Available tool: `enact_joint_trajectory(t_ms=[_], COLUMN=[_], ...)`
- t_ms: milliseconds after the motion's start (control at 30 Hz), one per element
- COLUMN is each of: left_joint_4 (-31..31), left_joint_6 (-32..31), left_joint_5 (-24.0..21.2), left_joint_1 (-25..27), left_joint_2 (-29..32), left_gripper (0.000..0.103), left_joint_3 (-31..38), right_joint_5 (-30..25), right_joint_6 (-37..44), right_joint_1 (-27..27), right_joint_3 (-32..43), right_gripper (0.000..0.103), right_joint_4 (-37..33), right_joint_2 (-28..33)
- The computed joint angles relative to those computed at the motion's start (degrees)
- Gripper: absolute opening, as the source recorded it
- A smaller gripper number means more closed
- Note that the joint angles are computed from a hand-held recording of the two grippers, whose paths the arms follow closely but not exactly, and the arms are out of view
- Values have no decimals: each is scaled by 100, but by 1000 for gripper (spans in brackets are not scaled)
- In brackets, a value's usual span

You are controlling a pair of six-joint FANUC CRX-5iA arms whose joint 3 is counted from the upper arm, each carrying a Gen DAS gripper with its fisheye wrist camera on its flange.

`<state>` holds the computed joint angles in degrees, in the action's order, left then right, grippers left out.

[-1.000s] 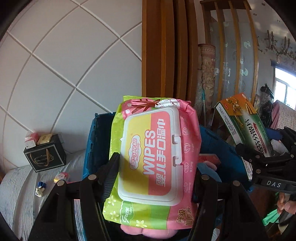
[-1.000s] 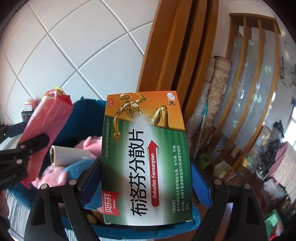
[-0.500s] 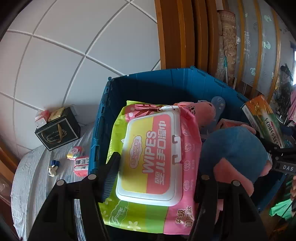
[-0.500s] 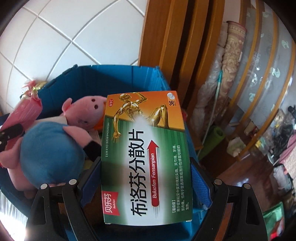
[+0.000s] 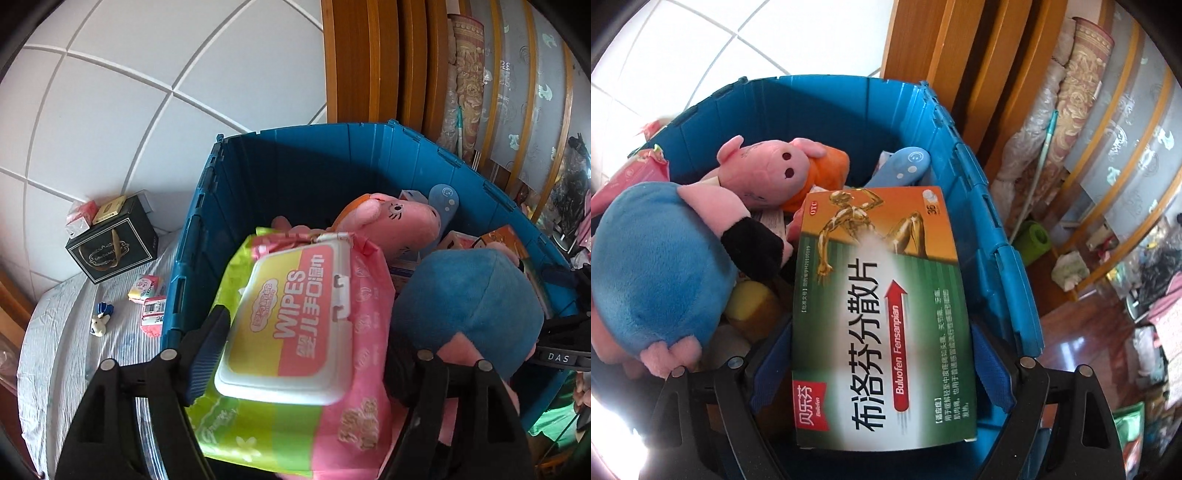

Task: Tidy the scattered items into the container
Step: 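Lower the wipes pack and medicine box into the crate and open both grippers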

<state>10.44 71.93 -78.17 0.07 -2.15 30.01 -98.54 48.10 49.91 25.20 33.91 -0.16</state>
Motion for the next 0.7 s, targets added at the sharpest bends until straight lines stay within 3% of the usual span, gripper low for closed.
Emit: enact_joint_trajectory(t_ms=[233, 467, 700], left_joint_4=[40, 329, 647], left_joint_6=[-35, -170, -287], left_joint_5=[403, 421, 377], left_joint_1=[18, 199, 352], left_joint_2=[-346, -616, -841], left_gripper=[75, 79, 79], left_joint_3=[-251, -515, -760], right_joint_5=[23, 31, -28], right_joint_6=[-134, -358, -606], right_joint_1=[75, 325, 660], right_joint_3=[-108, -308, -414], right_gripper=[89, 90, 98], right_joint_4=[58, 225, 450], right_joint_2=[-71, -293, -455])
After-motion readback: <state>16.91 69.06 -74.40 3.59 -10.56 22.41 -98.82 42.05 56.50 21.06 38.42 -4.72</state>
